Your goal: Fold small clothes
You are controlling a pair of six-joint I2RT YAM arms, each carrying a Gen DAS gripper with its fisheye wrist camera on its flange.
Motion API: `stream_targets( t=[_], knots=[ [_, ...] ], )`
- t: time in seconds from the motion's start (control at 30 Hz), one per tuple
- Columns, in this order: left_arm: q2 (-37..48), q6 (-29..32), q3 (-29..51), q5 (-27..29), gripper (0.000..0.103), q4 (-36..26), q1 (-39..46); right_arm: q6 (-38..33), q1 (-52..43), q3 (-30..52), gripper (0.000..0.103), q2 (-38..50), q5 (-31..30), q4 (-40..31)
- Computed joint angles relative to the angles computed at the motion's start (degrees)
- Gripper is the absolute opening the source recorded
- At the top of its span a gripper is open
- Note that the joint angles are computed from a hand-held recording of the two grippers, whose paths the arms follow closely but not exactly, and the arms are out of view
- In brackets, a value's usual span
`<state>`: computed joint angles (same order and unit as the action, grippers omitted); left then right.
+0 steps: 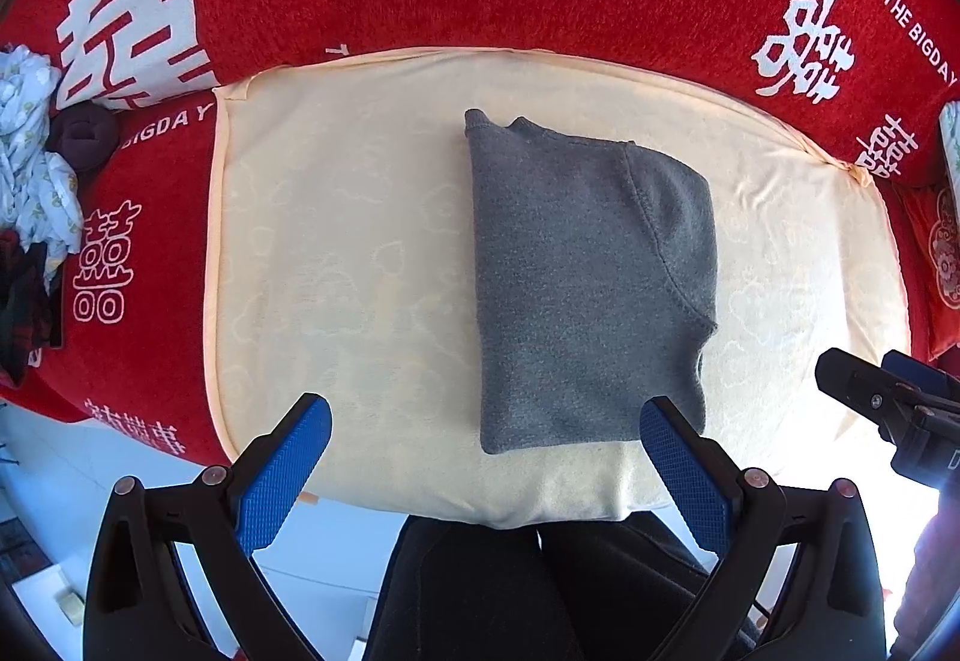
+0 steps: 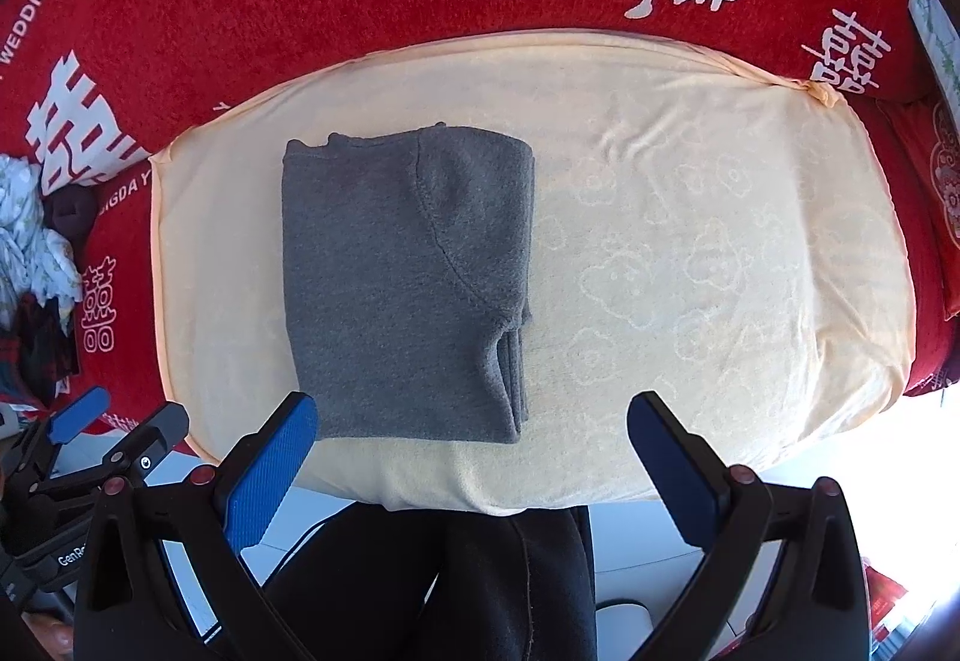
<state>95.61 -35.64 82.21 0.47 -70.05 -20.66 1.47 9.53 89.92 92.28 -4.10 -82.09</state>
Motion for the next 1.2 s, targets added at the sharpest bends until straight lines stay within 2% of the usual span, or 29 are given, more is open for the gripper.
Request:
stream_targets(
  t=[1.2],
  knots=[
    [1.2, -1.3, 1.7, -1.2, 0.103, -1.5, -0.6, 0.0, 0.7, 1.5, 0.103, 0.6, 1.0, -1.0]
  ],
)
